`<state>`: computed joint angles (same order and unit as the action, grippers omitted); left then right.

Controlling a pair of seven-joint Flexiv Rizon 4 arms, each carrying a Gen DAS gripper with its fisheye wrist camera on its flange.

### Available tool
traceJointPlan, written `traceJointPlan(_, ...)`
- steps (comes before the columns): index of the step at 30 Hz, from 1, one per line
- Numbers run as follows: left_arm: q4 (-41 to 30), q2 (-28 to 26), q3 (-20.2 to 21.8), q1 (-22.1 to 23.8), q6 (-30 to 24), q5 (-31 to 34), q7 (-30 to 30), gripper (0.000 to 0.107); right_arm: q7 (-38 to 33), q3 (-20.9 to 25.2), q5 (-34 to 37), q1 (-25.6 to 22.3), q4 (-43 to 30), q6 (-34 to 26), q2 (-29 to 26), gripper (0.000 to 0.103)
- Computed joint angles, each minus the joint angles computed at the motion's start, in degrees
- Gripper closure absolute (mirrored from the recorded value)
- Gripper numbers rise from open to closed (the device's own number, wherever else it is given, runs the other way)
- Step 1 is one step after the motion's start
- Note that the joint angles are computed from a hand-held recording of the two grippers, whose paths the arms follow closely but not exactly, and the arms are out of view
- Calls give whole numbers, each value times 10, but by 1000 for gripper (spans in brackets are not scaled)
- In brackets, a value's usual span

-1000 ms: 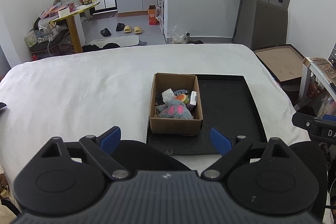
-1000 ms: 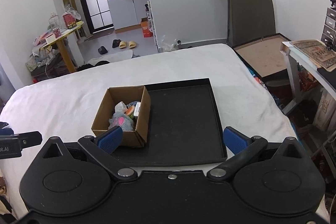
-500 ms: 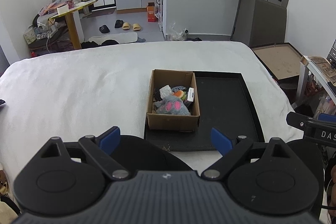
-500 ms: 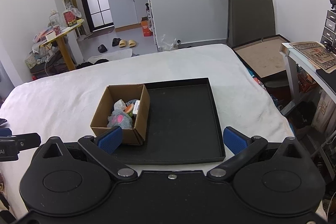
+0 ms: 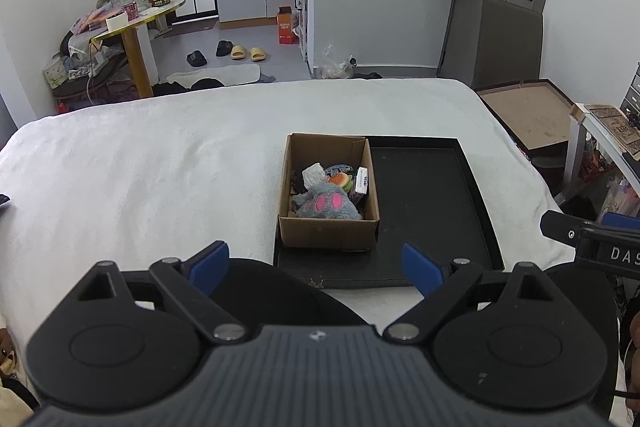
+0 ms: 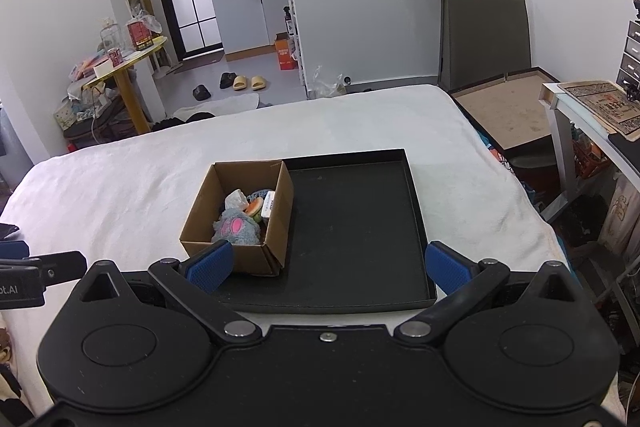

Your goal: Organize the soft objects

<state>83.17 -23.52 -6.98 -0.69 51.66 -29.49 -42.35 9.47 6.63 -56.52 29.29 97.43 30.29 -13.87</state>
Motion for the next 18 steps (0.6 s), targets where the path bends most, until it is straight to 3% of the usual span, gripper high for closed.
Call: traceJointPlan(18,-1,-2,0,-1,2,2,-1,14,3,-1,-3,-3,6,17,1,0)
